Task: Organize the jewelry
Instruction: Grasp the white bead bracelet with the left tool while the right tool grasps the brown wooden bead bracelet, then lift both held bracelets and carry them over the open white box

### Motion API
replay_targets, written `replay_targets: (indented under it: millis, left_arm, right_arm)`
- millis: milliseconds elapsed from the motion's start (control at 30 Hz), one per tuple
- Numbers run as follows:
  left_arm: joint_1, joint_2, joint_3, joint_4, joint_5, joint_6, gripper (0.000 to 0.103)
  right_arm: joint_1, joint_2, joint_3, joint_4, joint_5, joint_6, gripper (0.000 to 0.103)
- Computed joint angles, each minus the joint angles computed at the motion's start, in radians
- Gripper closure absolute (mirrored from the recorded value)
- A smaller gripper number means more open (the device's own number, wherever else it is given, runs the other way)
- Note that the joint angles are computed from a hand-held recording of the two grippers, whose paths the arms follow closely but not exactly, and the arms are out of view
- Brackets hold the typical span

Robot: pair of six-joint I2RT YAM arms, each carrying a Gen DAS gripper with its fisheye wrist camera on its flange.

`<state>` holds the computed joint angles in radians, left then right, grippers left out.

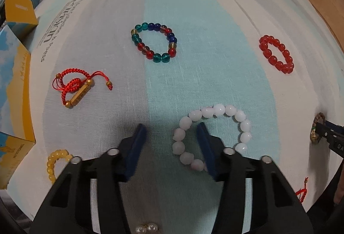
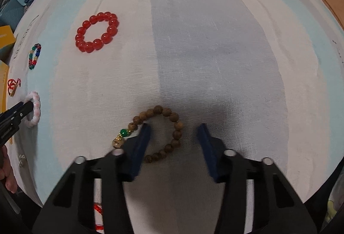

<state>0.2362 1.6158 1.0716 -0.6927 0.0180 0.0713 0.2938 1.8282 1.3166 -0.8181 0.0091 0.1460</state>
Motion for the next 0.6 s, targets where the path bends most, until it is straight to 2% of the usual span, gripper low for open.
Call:
replay_targets:
  millis: [33,67,100,167,267,333,500,600]
  left_arm:
    - [0.001,-0.002,0.002,-0.008,-0.001,0.0,0.068]
    - [-0.001,-0.004,0.005,-0.018,-0.006,0.0,0.077]
    - [-0.002,-0.002,0.009,-0.026,-0.009,0.006,0.086]
    - [-0.012,-0.01,0.009,-0.042,-0.016,0.013,0.093]
    - [0.002,-0.013,0.017,-0.069,0.024,0.021,0.093]
    - [0.008,-0.018,0.018,-0.075,0.037,0.025,0.093]
    - [0.01,-0.059,0.005,-0.091,0.058,0.028,0.093]
    - [0.009,-0.086,0.002,-0.099,0.065,0.029,0.093]
  right_arm:
    - [0.004,-0.002,-0.006,0.007,0.005,0.003,0.076]
    - [0.012,-0.006,-0.005,0.003,0.011,0.009,0.08]
    - [0.011,-0.003,-0.011,0.014,0.012,0.009,0.087]
    - [0.008,-0.011,-0.02,0.024,0.004,0.01,0.091]
    - [0.006,-0.025,-0.029,0.025,-0.008,0.01,0.092]
    - [0.011,-0.031,-0.048,0.044,-0.009,0.018,0.096]
    - [0.012,-0.097,-0.092,0.042,-0.009,0.009,0.096]
    - [-0.017,-0.095,-0.067,0.032,-0.02,-0.015,0.096]
